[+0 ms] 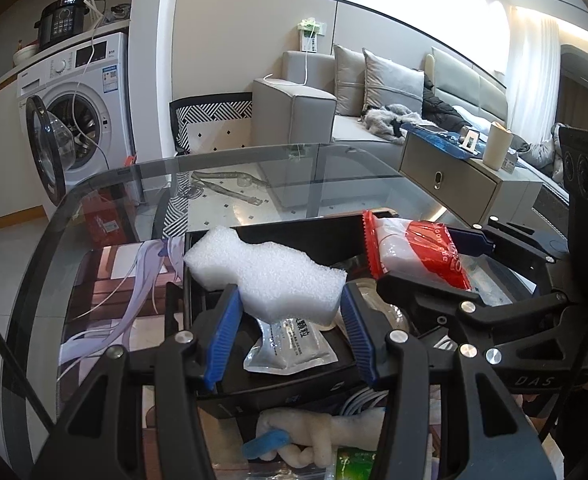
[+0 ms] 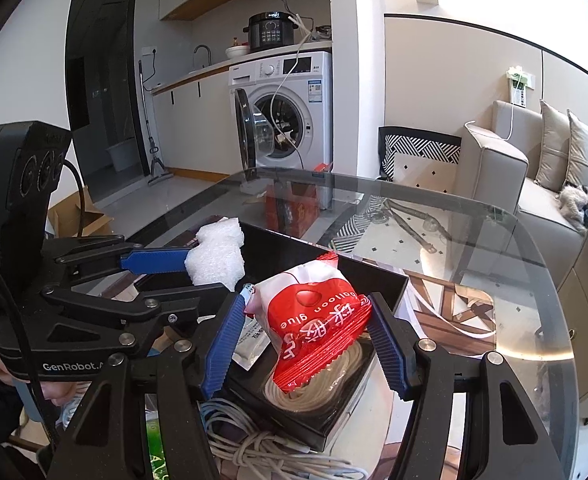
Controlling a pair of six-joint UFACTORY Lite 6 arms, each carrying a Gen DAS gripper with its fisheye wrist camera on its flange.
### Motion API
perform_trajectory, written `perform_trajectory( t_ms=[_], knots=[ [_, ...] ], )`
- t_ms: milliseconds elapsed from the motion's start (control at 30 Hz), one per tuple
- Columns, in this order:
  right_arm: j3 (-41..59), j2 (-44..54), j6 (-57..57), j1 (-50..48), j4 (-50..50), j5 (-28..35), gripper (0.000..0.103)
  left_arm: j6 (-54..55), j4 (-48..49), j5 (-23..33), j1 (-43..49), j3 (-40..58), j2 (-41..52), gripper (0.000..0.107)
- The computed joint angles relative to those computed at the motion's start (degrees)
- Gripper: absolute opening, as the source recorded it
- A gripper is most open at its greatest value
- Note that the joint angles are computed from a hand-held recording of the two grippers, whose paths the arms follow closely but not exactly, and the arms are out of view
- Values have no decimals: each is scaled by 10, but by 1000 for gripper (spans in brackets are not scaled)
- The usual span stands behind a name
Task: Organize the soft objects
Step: 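Carry the foam and glue packet into the black box and release both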
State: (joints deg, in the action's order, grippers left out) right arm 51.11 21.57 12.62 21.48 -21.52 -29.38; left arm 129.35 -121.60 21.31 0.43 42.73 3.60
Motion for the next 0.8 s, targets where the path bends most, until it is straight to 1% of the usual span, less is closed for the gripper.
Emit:
perform_trajectory(
  t_ms=[133, 167, 200, 233, 267, 300, 333, 400, 467, 500, 533, 600, 633, 700, 800],
  knots=[
    [15, 18, 0, -5, -4, 0, 63, -6, 7, -2, -1, 11, 15, 51],
    [16, 21, 2, -7, -11, 0, 65, -5, 7, -2, -1, 12, 17, 51],
    [17, 21, 4, -8, -17, 0, 70, -7, 10, -1, 0, 13, 19, 51],
    [11, 18, -5, -6, -13, -4, 73, -22, 26, -2, 1, 16, 21, 51],
    [-1, 11, -24, -3, 4, -16, 78, -48, 53, -1, 4, 18, 20, 54],
    [-14, 2, -32, -4, 8, -30, 83, -65, 70, 1, 7, 17, 17, 60],
    [-26, -8, -32, -8, 6, -37, 87, -73, 79, 2, 11, 17, 13, 64],
    [-44, -26, -35, -12, 9, -43, 95, -73, 84, 10, 21, 5, 0, 77],
    [-57, -42, -49, -11, 28, -42, 97, -86, 107, 27, 34, -9, -18, 82],
    [-63, -50, -49, -12, 32, -41, 100, -83, 107, 27, 35, -15, -28, 87],
    [-72, -60, -47, -12, 34, -41, 102, -65, 92, 22, 35, -29, -46, 90],
    [-92, -82, -32, -15, 30, -41, 102, -46, 76, 19, 40, -49, -71, 101],
    [-104, -96, -26, -15, 32, -37, 102, -48, 80, 22, 46, -56, -81, 103],
    [-129, -123, -18, -13, 34, -34, 102, -56, 96, 36, 62, -78, -111, 103],
    [-177, -174, -5, -9, 35, -30, 102, -66, 115, 41, 81, -105, -150, 103]
  ],
)
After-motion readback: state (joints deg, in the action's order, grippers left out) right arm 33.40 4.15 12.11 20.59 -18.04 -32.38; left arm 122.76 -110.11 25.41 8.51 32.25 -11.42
